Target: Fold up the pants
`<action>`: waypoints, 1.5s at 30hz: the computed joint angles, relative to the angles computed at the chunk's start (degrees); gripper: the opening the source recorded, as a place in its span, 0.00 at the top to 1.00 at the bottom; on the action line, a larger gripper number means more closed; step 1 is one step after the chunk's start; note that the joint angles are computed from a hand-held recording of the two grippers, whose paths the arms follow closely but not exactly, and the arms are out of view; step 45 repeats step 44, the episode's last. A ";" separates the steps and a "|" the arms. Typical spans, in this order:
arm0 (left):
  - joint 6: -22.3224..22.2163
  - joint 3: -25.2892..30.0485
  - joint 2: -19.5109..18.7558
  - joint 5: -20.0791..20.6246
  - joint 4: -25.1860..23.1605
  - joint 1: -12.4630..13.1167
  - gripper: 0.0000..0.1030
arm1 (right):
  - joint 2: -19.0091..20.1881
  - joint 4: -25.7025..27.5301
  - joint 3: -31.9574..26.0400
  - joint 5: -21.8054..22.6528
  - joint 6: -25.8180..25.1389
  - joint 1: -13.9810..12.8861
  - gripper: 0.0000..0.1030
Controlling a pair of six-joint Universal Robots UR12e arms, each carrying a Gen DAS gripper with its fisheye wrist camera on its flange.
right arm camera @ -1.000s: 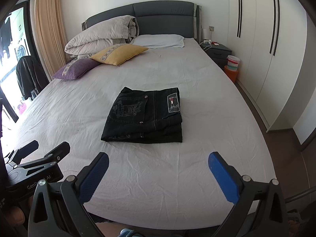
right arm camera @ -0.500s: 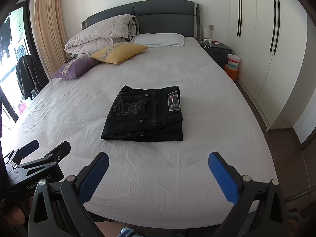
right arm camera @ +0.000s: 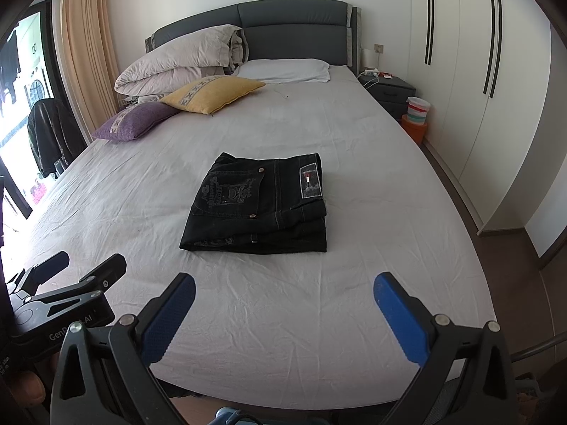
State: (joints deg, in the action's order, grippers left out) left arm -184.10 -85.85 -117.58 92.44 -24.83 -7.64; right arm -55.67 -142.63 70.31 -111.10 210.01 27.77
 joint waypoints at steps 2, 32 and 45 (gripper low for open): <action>0.01 0.03 -0.01 0.10 -0.10 -0.02 0.00 | 0.01 0.12 -0.08 -0.01 0.02 -0.01 0.00; 0.23 -0.09 0.11 -0.55 -0.73 0.22 0.00 | -0.26 0.76 0.22 0.75 -0.35 -0.34 0.00; 0.43 -0.09 -0.05 0.00 0.23 -0.01 0.00 | -0.48 0.65 0.74 0.86 -0.27 -0.33 0.00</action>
